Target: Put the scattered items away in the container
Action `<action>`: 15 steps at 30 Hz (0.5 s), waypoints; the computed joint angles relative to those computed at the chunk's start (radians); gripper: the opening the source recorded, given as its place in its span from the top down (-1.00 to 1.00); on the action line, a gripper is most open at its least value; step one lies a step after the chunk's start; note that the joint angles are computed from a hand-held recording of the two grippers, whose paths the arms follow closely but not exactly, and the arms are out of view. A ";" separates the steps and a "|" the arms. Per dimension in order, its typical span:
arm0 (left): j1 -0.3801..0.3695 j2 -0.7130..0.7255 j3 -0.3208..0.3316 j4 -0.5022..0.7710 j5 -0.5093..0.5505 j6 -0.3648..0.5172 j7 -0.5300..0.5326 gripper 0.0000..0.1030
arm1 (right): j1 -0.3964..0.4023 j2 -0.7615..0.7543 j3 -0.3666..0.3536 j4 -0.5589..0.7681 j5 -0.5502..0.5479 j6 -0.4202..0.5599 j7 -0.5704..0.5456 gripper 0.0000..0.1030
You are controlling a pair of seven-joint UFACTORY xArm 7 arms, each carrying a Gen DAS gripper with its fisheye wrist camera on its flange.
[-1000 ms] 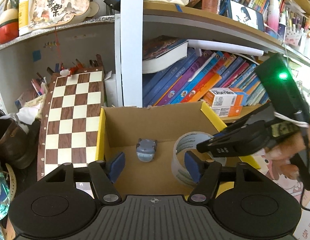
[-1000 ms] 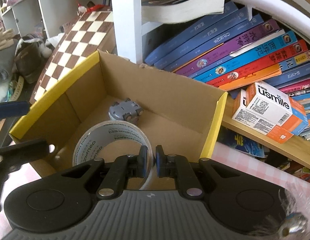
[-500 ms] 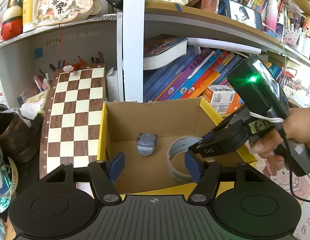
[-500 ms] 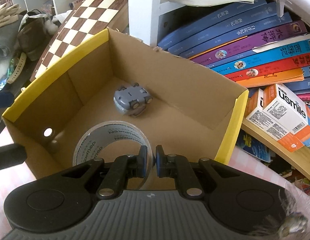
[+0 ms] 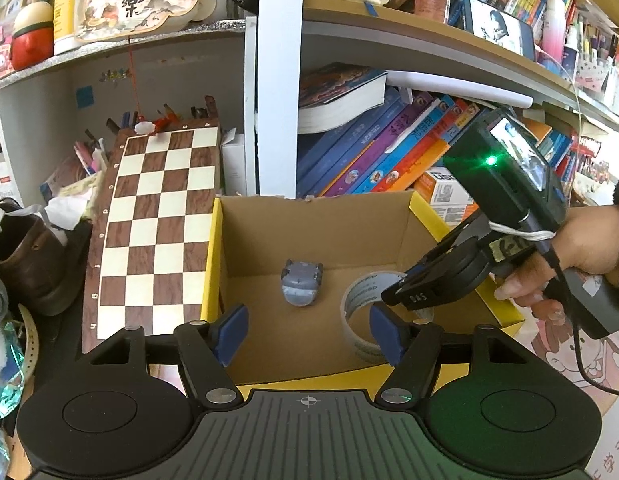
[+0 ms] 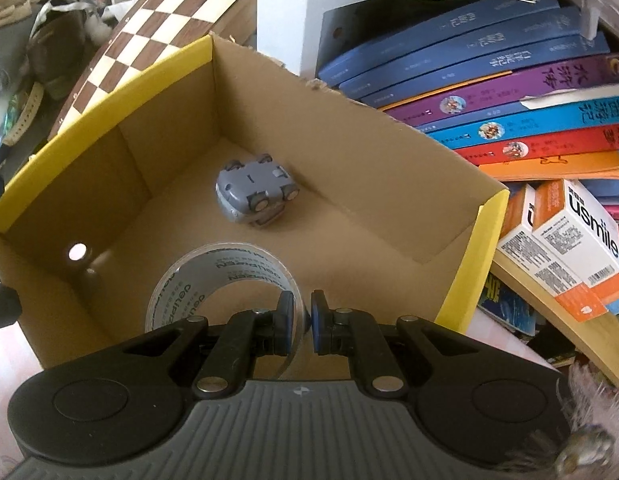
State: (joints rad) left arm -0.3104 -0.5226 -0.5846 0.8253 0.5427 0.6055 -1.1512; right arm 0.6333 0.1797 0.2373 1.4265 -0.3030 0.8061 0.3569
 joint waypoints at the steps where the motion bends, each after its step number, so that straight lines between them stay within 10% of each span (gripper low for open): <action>1: -0.001 0.001 0.001 0.001 0.000 -0.002 0.001 -0.33 | 0.002 0.004 -0.001 0.004 -0.007 0.002 0.003 0.82; 15: -0.007 0.012 0.007 0.003 -0.002 -0.014 0.004 -0.33 | 0.022 0.059 -0.024 0.080 -0.060 0.038 -0.006 0.82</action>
State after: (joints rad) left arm -0.3174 -0.5107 -0.5778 0.8283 0.5409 0.5911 -1.1476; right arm 0.6551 0.2388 0.2134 1.5070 -0.3630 0.8437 0.3511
